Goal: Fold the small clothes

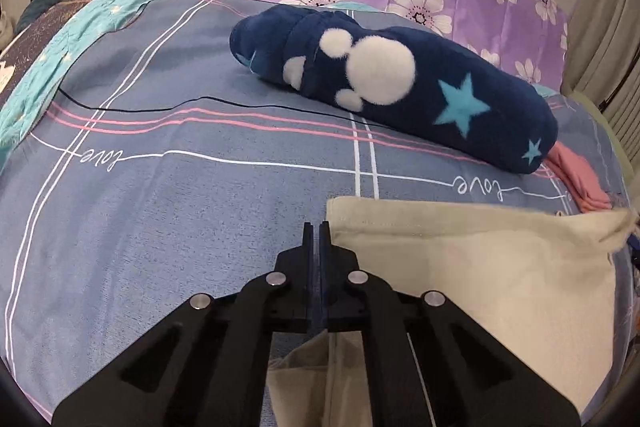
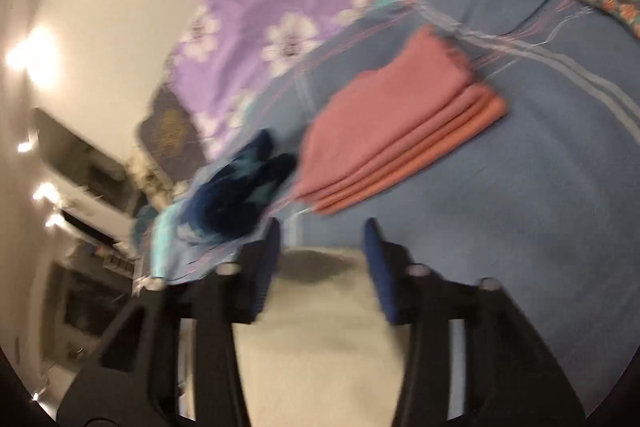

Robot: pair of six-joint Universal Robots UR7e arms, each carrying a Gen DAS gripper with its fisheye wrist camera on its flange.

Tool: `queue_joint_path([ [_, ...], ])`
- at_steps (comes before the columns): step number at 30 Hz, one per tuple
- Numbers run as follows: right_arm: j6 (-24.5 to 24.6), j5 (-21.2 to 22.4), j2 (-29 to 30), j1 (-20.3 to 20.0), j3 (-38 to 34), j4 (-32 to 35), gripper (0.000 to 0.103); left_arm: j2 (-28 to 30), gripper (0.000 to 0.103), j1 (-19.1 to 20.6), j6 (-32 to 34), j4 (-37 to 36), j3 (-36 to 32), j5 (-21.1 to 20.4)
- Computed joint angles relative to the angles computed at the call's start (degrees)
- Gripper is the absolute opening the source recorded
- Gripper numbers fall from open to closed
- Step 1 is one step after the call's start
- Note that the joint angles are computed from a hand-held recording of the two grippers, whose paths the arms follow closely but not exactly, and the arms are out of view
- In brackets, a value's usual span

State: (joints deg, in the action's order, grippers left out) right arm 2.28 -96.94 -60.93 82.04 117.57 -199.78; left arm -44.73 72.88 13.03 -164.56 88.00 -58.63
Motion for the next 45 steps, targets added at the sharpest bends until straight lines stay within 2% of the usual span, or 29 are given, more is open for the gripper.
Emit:
queue_joint_path([
  [1,-1.5,-0.3,0.1,0.1,0.3,0.0,0.047,-0.2,0.013,0.2,-0.1,0.5,0.0,-0.6],
  [2,-3.4,-0.9,0.3,0.2,0.6,-0.1,0.051,-0.3,0.032,0.4,0.0,0.8,0.2,-0.9],
  [3,-5.2,-1.6,0.4,0.3,0.9,0.0,0.052,-0.2,0.046,0.5,0.1,0.6,0.4,-0.6],
  [6,-7.5,-2.9,0.7,0.0,0.8,2.6,0.053,0.3,0.05,0.9,0.0,1.7,-0.4,-2.0],
  [10,-9.3,-4.4,3.2,0.2,-3.4,7.5,0.054,1.6,0.05,0.7,0.0,4.6,-2.8,-3.2],
  [11,-9.6,-4.9,3.9,0.3,-4.7,8.6,0.054,1.9,0.037,0.6,0.2,5.0,-3.3,-3.1],
  [12,-9.7,-5.2,4.6,0.4,-5.8,9.4,0.054,2.2,0.004,0.5,0.7,5.3,-3.7,-3.0],
  [13,-10.0,-5.8,5.4,0.6,-7.0,9.8,0.048,2.3,0.004,0.3,0.6,5.7,-3.9,-2.9],
  [14,-10.4,-5.8,5.8,0.7,-7.8,10.7,0.021,2.0,0.004,0.0,1.2,3.8,-3.1,-2.5],
  [15,-10.7,-6.4,6.2,1.1,-8.7,12.0,0.004,1.7,0.004,-0.3,2.7,1.6,-2.0,-2.2],
  [17,-12.3,-5.9,6.0,1.6,-7.7,8.7,0.003,0.2,0.004,-1.3,5.8,-3.7,1.3,-1.8],
  [19,-14.5,-0.5,4.0,1.6,-4.4,4.2,0.003,-3.4,0.004,-1.9,7.9,-8.0,5.7,-4.9],
  [20,-14.8,0.9,3.4,1.5,-3.7,3.3,0.003,-4.8,0.004,-2.4,9.4,-9.9,7.5,-5.1],
  [22,-15.1,-0.9,3.5,2.1,-4.5,3.4,0.003,-5.2,0.004,-3.0,11.1,-11.1,8.1,-3.1],
  [24,-14.0,-7.0,5.4,2.8,-7.6,6.5,0.012,-3.3,0.008,-3.2,11.5,-10.2,6.1,0.6],
  [25,-12.4,-11.4,7.0,3.1,-9.1,7.3,0.019,-1.8,0.008,-3.0,11.2,-10.4,4.9,3.1],
  [26,-10.7,-14.0,7.8,3.1,-9.8,8.0,0.024,-0.7,0.023,-2.9,10.9,-10.5,4.0,5.0],
  [27,-9.6,-14.2,7.9,2.7,-9.5,8.3,0.024,-0.1,0.037,-2.4,9.7,-10.4,3.7,5.7],
  [29,-9.3,-11.4,6.3,1.5,-5.9,5.3,0.027,-1.4,0.042,-1.3,8.0,-11.1,5.2,2.8],
  [30,-10.2,-11.0,5.3,1.3,-3.6,3.3,0.029,-3.2,0.044,-0.7,7.0,-11.4,7.4,0.2],
  [31,-11.6,-10.9,3.8,1.2,-0.5,0.9,0.035,-4.5,0.047,-0.6,6.7,-11.7,8.9,-0.7],
  [33,-13.0,-10.5,1.1,0.7,4.4,-1.6,0.036,-8.7,0.053,-0.6,6.0,-13.2,14.5,-2.9],
  [38,-15.2,-6.3,-6.0,-2.3,18.4,-8.5,0.038,-20.2,0.053,-0.2,5.5,-14.6,29.6,-10.7],
  [39,-15.4,-5.1,-6.7,-2.8,20.4,-9.6,0.039,-22.4,0.049,0.1,5.1,-14.1,32.3,-12.1],
  [41,-16.4,-3.1,-7.5,-3.8,24.4,-12.5,0.039,-25.0,0.042,0.3,4.0,-13.3,35.3,-13.1],
  [43,-17.5,-3.0,-6.7,-3.9,27.1,-15.9,0.04,-26.8,0.042,0.4,3.7,-13.1,38.0,-12.7],
  [45,-17.0,-2.6,-6.6,-3.7,27.9,-15.7,0.046,-27.6,0.042,0.3,3.3,-11.7,39.5,-11.5],
])
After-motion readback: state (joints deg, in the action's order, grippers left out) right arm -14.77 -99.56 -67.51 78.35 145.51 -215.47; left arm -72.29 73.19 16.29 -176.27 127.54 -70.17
